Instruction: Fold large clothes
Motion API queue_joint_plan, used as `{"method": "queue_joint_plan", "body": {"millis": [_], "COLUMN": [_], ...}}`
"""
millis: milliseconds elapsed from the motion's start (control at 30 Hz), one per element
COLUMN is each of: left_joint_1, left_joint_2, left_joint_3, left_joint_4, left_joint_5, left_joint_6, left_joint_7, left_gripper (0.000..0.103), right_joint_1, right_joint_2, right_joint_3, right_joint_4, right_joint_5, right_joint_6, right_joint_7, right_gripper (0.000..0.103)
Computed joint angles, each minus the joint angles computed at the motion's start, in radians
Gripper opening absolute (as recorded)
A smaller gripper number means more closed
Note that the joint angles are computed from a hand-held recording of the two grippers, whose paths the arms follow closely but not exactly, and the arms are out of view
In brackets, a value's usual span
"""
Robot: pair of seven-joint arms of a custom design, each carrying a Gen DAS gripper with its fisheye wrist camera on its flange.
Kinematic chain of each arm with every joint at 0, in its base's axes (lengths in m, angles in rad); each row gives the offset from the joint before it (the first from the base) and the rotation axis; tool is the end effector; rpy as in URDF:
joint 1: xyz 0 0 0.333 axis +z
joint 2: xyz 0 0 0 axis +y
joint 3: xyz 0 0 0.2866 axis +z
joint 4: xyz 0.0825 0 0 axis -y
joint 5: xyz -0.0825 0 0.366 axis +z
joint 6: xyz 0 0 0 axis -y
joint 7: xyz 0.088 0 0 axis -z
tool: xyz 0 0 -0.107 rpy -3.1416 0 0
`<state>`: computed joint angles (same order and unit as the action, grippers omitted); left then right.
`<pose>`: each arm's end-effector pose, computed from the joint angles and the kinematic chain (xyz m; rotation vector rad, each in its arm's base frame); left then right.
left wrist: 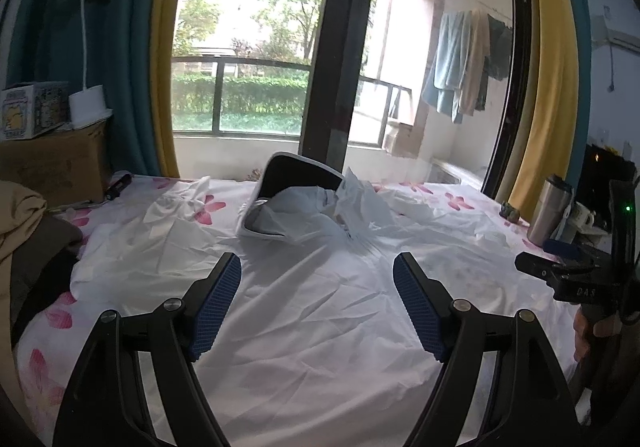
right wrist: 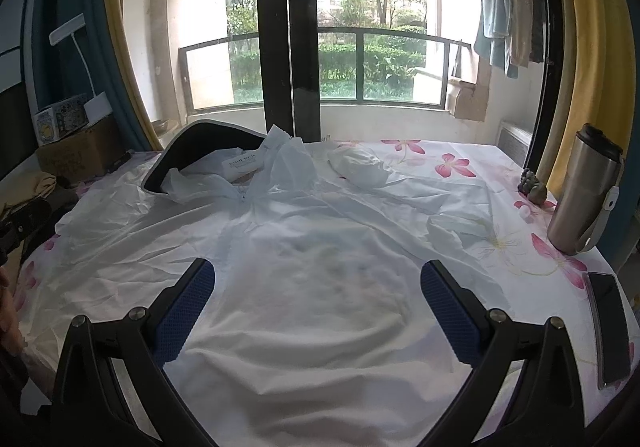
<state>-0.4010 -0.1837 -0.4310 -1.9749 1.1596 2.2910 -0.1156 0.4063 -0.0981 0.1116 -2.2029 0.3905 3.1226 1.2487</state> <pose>0.3669 -0.3956 0.5837 -1.6728 1.3293 -1.0347 0.4890 0.2430 0.5242 -1.8515 1.1500 -0.5791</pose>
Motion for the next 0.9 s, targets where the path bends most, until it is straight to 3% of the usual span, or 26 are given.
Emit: {"method": "queue_joint_plan", "body": {"millis": [167,267,433,600,667,900], "left_joint_1": [0.005,0.008,0.016,0.031,0.032,0.038], "left_joint_2": [0.038,0.063,0.105,0.151,0.174,0.242], "left_joint_3": [0.023,0.037,0.067,0.106,0.115,0.161], "left_joint_4": [0.053,0.091,0.142,0.188,0.215,0.274], "left_joint_5": [-0.047,-0.068,-0.105,-0.155,-0.160,-0.209], "left_joint_6": [0.020,0.017,0.039,0.078,0.072,0.062], "left_joint_7": [0.078,0.128,0.194,0.247,0.263,0.294], "left_gripper": [0.082,0.082,0.082,0.081,0.081,0.081], "right_joint_1": [-0.004,-0.038,-0.065,-0.087,-0.090,-0.074], "right_joint_2": [0.043,0.068,0.130,0.249,0.301,0.531], "right_joint_3": [-0.020,-0.018,-0.025,-0.029,-0.030,-0.044], "right_joint_4": [0.076,0.118,0.224,0.402,0.480,0.812], "right_joint_5": [0.036,-0.036,-0.032,-0.102,-0.128,-0.217], "right_joint_6": [-0.080,-0.112,-0.170,-0.266,-0.303,-0.462], "right_joint_7": [-0.066,-0.032,-0.103,-0.112,-0.119,-0.119], "right_gripper": [0.102,0.102,0.101,0.087,0.076,0.063]}}
